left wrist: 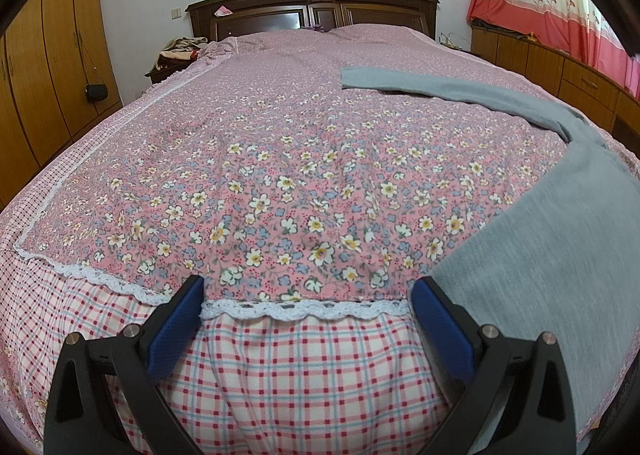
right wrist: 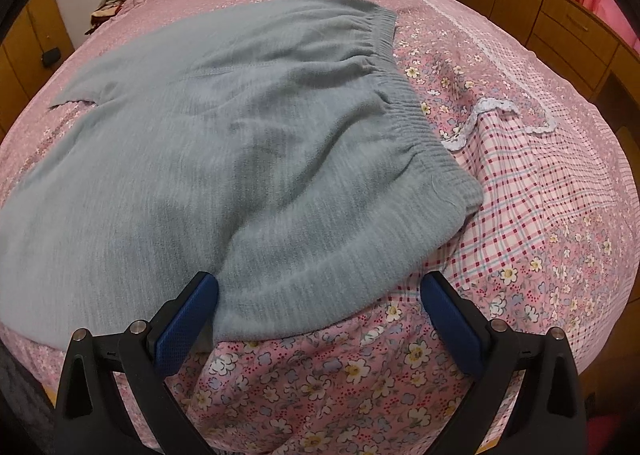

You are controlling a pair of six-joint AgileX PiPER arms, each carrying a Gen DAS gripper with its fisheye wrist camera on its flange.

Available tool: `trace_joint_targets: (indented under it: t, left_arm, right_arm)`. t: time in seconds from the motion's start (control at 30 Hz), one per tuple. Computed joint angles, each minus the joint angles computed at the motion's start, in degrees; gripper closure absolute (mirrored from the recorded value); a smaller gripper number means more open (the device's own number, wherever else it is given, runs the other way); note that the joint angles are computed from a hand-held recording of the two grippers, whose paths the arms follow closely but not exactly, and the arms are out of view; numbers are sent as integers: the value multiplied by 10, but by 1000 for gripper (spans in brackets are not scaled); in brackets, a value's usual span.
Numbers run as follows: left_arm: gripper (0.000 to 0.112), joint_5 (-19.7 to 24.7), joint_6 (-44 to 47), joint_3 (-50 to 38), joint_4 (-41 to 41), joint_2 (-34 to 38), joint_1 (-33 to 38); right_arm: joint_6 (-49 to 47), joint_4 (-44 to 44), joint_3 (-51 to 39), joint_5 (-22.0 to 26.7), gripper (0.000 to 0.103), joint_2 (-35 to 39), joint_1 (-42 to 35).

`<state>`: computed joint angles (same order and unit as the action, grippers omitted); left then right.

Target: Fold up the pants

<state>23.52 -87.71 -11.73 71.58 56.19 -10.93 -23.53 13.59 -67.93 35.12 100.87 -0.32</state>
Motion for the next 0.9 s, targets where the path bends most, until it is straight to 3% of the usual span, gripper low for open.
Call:
trace_joint_targets:
  t: [0.9]
  left_arm:
    - [10, 5, -5, 0, 2, 1, -6]
  right_arm:
    - [3, -3, 0, -3, 0, 1, -1]
